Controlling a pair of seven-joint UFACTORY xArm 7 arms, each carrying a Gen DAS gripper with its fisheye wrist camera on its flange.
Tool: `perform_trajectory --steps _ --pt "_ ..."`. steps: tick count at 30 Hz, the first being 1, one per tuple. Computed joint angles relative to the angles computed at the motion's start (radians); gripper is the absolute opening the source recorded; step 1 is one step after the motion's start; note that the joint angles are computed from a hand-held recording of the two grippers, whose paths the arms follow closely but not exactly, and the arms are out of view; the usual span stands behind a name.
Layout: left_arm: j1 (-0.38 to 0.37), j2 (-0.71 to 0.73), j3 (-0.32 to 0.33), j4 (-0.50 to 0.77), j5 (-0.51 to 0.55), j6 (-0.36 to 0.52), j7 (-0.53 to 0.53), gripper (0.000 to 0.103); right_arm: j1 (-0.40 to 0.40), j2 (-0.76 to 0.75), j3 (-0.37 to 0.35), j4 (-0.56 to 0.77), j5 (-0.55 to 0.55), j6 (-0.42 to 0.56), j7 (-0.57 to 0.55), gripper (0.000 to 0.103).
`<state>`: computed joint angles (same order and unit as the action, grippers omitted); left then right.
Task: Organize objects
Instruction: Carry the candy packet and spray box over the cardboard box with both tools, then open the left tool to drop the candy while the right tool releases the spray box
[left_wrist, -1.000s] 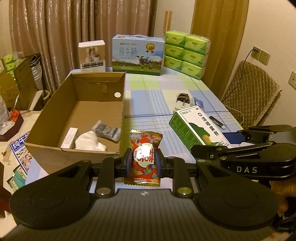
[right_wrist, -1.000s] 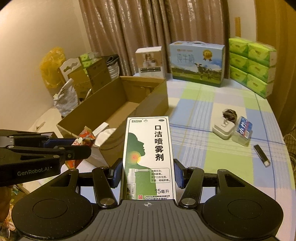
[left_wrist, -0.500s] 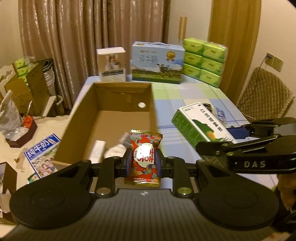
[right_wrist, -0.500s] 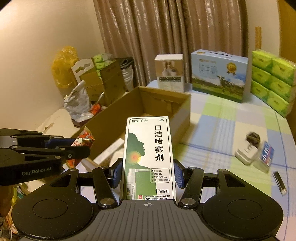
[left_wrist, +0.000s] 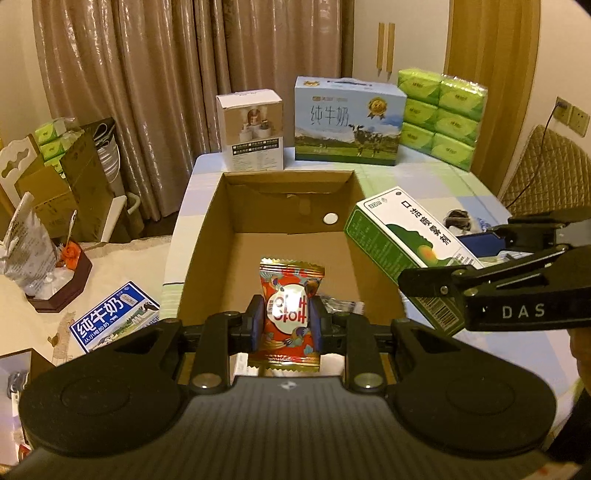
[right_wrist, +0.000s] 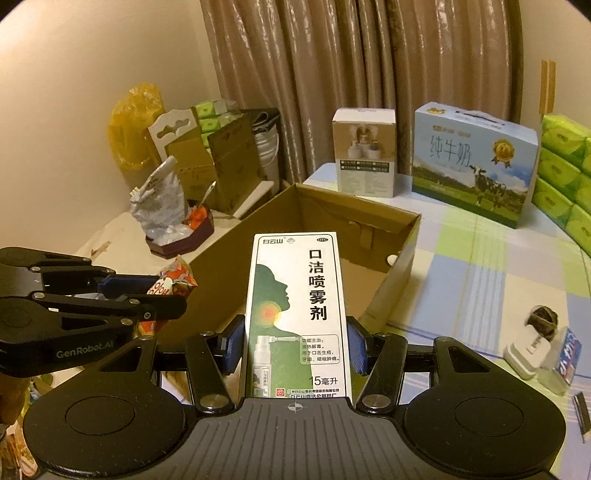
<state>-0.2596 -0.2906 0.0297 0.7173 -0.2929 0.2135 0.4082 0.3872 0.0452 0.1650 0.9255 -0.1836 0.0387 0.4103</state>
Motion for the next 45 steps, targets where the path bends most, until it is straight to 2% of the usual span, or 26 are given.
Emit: perform_trajectory --steps 2,7,13,24,27,28,33,39,41,42,43,45 --pt "-0.01 0.032 0.02 0.027 -0.019 0.008 0.029 0.021 -0.001 0.025 0.004 0.021 0.019 0.005 -0.015 0.052" --pt "0.009 0.101 0.018 0.074 -0.051 0.015 0.077 0.021 0.012 0.074 -0.005 0.064 0.041 0.012 -0.022 0.052" --pt "0.051 0.158 -0.008 0.109 -0.071 0.023 0.113 0.021 0.01 0.117 -0.004 0.101 0.082 0.013 -0.056 0.052" --pt "0.101 0.243 -0.05 0.172 -0.096 0.02 0.157 0.021 0.02 0.164 -0.035 0.146 0.092 0.01 -0.042 0.052" --pt "0.112 0.273 -0.066 0.189 -0.079 0.006 0.146 0.025 0.01 0.166 -0.028 0.144 0.108 0.009 -0.047 0.052" --pt "0.116 0.281 -0.071 0.193 -0.069 0.001 0.133 0.034 0.004 0.165 -0.022 0.14 0.116 0.006 -0.053 0.052" --pt "0.129 0.276 -0.082 0.187 -0.125 0.003 0.161 0.035 -0.012 0.159 -0.006 0.126 0.15 0.002 -0.071 0.052" --pt "0.134 0.248 -0.074 0.159 -0.086 -0.001 0.122 0.035 -0.024 0.157 0.014 0.125 0.186 -0.006 -0.095 0.052" --pt "0.132 0.237 -0.069 0.151 -0.09 -0.005 0.123 0.035 -0.034 0.161 0.03 0.13 0.205 -0.009 -0.11 0.053" --pt "0.13 0.232 -0.067 0.148 -0.091 -0.006 0.124 0.035 -0.059 0.166 0.06 0.133 0.234 -0.016 -0.136 0.053" --pt "0.128 0.227 -0.065 0.144 -0.09 -0.008 0.122 0.035 -0.088 0.175 0.097 0.138 0.268 -0.027 -0.166 0.053" --pt "0.124 0.22 -0.06 0.14 -0.092 -0.009 0.125 0.035 -0.192 0.193 0.219 0.134 0.359 -0.077 -0.25 0.056"
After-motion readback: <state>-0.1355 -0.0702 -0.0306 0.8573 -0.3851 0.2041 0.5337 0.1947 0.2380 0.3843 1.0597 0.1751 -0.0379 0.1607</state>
